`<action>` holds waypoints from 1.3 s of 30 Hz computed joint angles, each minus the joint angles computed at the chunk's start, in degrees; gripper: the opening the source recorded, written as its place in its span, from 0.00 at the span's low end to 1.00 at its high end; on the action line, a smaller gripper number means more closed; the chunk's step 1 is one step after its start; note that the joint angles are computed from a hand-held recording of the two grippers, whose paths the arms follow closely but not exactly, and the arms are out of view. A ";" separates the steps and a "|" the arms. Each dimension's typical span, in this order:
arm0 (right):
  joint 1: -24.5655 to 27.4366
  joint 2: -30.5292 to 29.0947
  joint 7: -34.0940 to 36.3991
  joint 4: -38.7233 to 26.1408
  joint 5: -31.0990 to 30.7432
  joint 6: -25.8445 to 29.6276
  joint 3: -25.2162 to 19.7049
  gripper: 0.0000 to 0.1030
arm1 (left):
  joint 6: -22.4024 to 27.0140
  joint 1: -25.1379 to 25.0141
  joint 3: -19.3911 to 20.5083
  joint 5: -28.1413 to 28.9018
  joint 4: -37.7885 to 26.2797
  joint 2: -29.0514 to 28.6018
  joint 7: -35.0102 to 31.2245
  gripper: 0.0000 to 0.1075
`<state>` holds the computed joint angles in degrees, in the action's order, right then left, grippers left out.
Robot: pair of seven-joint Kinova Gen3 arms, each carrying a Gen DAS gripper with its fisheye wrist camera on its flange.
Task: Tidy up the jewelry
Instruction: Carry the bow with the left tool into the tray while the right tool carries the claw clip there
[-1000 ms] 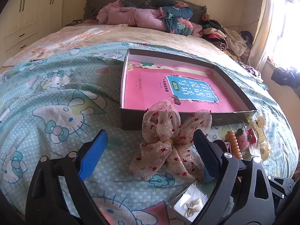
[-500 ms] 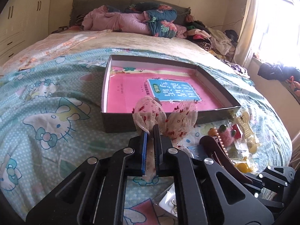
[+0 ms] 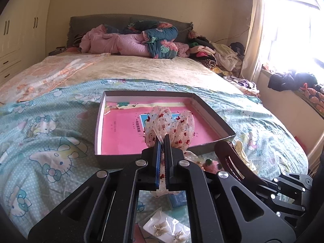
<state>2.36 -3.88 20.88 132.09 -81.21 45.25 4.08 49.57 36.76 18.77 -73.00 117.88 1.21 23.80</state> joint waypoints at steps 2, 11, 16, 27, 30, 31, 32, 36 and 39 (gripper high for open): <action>0.30 0.31 0.22 -0.62 -0.26 -0.04 0.35 0.08 | -0.29 -0.16 -0.18 -0.41 -0.70 0.33 -0.32 0.00; 1.18 2.26 1.11 -4.77 -2.23 -1.57 0.12 0.08 | -2.73 -1.30 -2.46 -1.05 -3.52 2.63 -2.63 0.00; 0.90 4.10 3.37 -7.13 -4.65 -3.45 -0.73 0.08 | -3.69 -1.90 -4.04 -0.37 -5.09 3.96 -4.30 0.00; -0.34 9.60 -0.79 -14.77 -2.43 -8.82 -3.75 0.08 | -7.16 -3.94 -7.93 2.69 -7.15 6.87 -8.39 0.00; -0.74 11.13 -2.98 -16.68 -0.89 -10.40 -4.74 0.08 | -7.77 -4.08 -8.80 3.14 -7.12 7.59 -8.71 0.00; -0.78 11.73 -3.93 -17.35 -0.11 -10.75 -5.06 0.08 | -7.88 -4.08 -9.06 3.20 -7.12 7.81 -8.76 0.00; -0.84 12.24 -4.48 -17.88 0.27 -11.40 -5.49 0.08 | -8.02 -4.10 -9.32 3.32 -7.03 7.96 -8.81 0.00; -1.25 14.13 -7.04 -19.87 3.09 -13.97 -7.18 0.08 | -9.15 -4.50 -10.36 3.54 -6.60 8.55 -8.60 0.00; -1.56 15.48 -10.41 -21.22 6.40 -16.18 -8.52 0.08 | -9.99 -4.87 -10.95 4.24 -6.34 8.91 -8.69 0.00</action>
<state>0.80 11.60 10.47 110.87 -74.81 29.07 -4.44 39.58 31.88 7.82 -68.76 111.54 10.12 15.11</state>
